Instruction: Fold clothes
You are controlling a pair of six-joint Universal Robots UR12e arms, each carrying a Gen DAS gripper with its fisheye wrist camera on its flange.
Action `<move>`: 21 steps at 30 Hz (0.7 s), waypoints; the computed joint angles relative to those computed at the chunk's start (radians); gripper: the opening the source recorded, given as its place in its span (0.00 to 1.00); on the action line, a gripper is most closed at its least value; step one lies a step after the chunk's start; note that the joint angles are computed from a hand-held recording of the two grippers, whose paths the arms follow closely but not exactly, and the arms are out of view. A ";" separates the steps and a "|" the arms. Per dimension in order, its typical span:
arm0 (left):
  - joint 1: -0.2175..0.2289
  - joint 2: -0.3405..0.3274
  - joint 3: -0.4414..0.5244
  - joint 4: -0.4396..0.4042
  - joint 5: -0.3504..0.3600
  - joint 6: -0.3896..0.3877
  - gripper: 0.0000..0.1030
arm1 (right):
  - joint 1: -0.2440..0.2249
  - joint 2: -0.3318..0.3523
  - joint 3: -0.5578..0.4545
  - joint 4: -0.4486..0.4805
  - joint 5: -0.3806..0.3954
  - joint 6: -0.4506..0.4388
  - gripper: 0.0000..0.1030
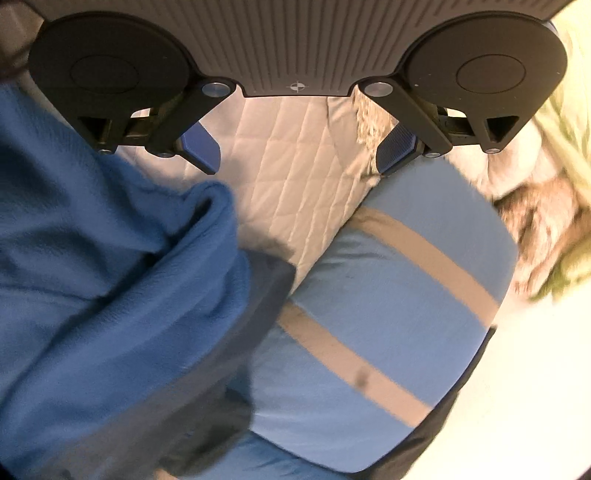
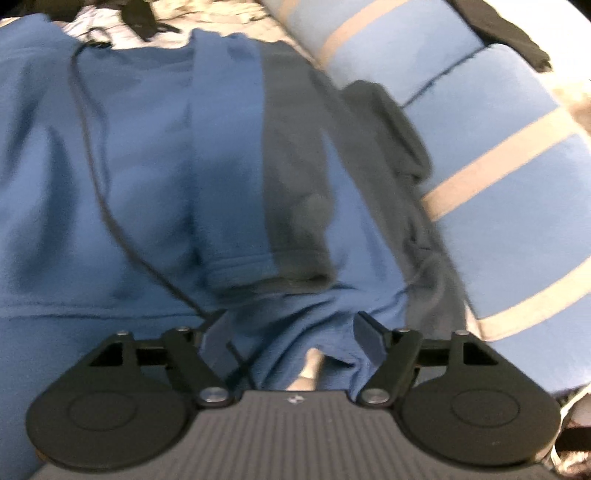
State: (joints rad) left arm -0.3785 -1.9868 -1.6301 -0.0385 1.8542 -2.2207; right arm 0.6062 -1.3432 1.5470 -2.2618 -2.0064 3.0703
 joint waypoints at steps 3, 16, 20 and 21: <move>0.016 0.032 0.003 -0.049 -0.015 -0.086 0.90 | 0.001 0.000 0.004 -0.033 -0.050 0.048 0.89; 0.094 0.141 0.118 -0.379 -0.324 -0.587 0.90 | -0.002 -0.039 -0.018 -0.007 -0.280 0.456 1.00; 0.094 0.143 0.152 -0.394 -0.376 -0.667 0.90 | 0.014 -0.024 -0.072 0.163 -0.405 0.622 1.00; 0.091 0.142 0.161 -0.390 -0.378 -0.667 0.90 | 0.017 -0.025 -0.079 0.187 -0.423 0.650 1.00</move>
State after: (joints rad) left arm -0.2876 -1.8445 -1.4695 -0.4285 1.4759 -2.8876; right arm 0.6232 -1.3682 1.4685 -2.0746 -2.4290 3.7208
